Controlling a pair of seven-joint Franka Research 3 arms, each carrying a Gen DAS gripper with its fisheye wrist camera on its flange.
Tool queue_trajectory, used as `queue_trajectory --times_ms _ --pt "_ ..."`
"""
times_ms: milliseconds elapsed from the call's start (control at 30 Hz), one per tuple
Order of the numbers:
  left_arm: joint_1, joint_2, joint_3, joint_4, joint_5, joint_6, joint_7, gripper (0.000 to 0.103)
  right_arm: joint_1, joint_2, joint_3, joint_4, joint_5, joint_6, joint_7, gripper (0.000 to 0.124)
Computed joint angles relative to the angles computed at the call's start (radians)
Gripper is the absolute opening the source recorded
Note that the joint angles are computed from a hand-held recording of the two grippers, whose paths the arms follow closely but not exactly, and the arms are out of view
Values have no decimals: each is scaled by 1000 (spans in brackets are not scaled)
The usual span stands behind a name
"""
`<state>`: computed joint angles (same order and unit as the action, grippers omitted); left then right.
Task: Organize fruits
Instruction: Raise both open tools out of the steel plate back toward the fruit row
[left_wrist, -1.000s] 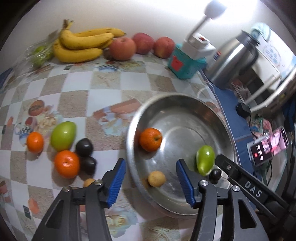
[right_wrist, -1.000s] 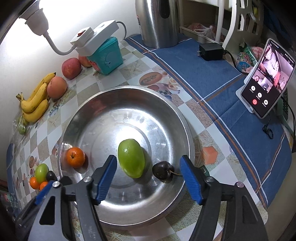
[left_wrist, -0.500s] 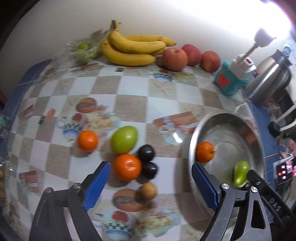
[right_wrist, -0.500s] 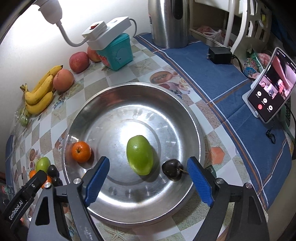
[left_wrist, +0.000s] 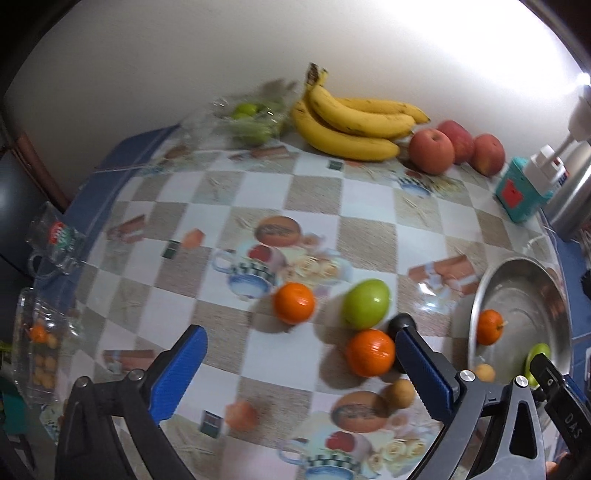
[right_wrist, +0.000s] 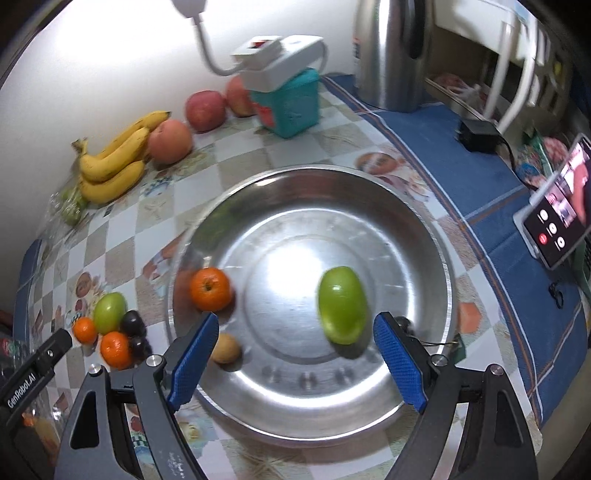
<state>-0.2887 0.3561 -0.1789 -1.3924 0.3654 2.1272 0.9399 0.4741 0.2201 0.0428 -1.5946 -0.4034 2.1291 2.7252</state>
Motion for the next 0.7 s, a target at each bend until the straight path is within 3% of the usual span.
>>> queue_trajectory --times_ms 467,700 --pt "42 -71 15 -83 32 36 -39 103 57 144 14 167 112 122 -244 86" --pt "67 -106 22 -128 38 52 -74 103 91 220 10 269 185 122 -369 86"
